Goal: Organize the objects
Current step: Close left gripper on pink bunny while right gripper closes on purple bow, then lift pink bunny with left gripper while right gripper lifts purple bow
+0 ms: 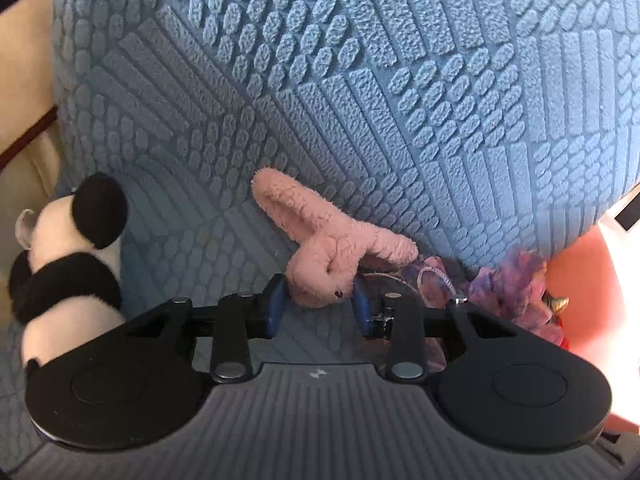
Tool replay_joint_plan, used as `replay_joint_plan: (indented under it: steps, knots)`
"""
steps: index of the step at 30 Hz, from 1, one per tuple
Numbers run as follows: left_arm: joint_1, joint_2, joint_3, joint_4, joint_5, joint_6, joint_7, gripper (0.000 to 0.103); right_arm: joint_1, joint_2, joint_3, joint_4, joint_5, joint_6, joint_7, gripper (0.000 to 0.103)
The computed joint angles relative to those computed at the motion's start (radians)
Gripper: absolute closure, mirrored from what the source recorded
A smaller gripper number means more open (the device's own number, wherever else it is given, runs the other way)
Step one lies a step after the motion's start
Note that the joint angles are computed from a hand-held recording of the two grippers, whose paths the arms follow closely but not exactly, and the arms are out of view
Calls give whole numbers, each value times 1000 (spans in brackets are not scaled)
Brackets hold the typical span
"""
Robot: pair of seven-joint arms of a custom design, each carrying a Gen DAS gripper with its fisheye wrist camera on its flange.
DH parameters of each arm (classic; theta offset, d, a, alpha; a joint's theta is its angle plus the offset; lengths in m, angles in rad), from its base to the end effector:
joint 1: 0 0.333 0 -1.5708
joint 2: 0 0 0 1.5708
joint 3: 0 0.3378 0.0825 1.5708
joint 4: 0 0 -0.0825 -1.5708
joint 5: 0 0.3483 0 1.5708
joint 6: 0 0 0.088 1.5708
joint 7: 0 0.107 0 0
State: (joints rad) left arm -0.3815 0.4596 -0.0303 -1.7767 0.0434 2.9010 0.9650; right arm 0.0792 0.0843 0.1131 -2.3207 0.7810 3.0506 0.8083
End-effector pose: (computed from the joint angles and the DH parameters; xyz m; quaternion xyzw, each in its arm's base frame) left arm 0.6270 -0.2731 0.4192 -0.7206 0.6117 -0.3124 0.0948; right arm 0.5246 0.0453 0.4121 -0.7287 0.5992 -0.1807 0.2780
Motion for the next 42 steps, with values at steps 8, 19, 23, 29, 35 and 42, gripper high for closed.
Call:
replay_joint_plan:
  steps: [8,19,23,29,35,42]
  knots:
    - [3,-72,-10,-83,-13,26,-5,63,26,-47,-25,-19,60,-26,-45,86]
    - [-19,-238,-6,-276,104,23,-195,63,96,-127,-100,-47,91,-91,-24,86]
    - [47,-299,-61,-320,70,19,-163,63,105,-173,-144,-53,129,-201,0,86]
    - [111,-458,-136,-480,2,36,-147,63,130,-241,-178,-97,153,-243,6,86]
    - [158,-521,-197,-555,4,41,-168,68,146,-300,-198,-182,113,-251,121,86]
    - [163,-525,-216,-567,-62,27,-105,67,177,-343,-238,-250,51,-241,183,84]
